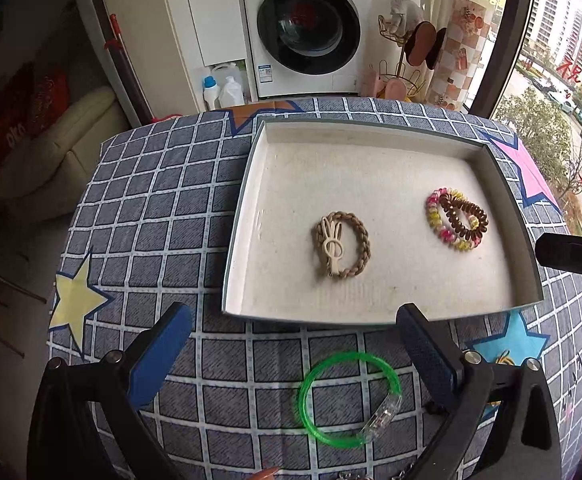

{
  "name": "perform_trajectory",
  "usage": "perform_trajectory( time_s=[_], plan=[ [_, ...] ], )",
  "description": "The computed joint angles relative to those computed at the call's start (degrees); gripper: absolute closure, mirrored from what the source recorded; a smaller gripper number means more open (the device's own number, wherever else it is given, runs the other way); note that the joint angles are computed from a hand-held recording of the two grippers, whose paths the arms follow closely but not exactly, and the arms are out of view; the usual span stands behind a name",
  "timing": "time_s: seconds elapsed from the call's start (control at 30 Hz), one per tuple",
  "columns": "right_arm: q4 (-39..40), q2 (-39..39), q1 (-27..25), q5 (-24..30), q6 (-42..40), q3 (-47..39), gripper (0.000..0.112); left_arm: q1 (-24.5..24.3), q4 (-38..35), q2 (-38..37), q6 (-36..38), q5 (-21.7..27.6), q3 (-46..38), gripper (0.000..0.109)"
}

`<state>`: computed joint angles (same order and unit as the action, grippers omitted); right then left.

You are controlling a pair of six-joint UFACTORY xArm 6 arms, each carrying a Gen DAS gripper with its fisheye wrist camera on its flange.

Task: Organize jewelry
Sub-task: 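Move both tools back toward the green bangle and yellow hair tie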

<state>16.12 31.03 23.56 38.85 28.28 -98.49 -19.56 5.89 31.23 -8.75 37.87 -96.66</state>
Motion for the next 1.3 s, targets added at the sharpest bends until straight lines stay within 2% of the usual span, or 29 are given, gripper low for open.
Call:
perform_trajectory(
  time_s=[0.33,0.5,0.87,1.1,1.2,1.3],
  plan=[
    [0.8,-8.1,2.1,-2.7,1.8,11.3,0.024,0.4,1.7,-7.4,-1.6,-1.8,12.0,0.006],
    [-1.4,-11.1,3.2,-1.3,4.1,15.2,0.024,0.9,0.2,-8.8,-1.1,-1.6,14.7,0.006],
    [-3.6,-14.4,5.3,2.3,7.8,22.7,0.024,1.6,-3.3,-7.8,-2.9,0.3,15.9,0.006],
    [-7.2,-14.1,5.5,3.8,11.2,23.5,0.024,2.6,-8.7,-5.0,0.8,3.3,12.9,0.006],
    [-8.5,-13.9,5.3,4.4,12.2,23.3,0.024,2.7,-8.8,-5.4,-0.1,2.6,13.8,0.006],
    [-10.7,-13.4,5.2,5.3,14.1,22.9,0.024,3.3,-12.4,-4.8,2.0,2.4,13.2,0.006]
  ],
)
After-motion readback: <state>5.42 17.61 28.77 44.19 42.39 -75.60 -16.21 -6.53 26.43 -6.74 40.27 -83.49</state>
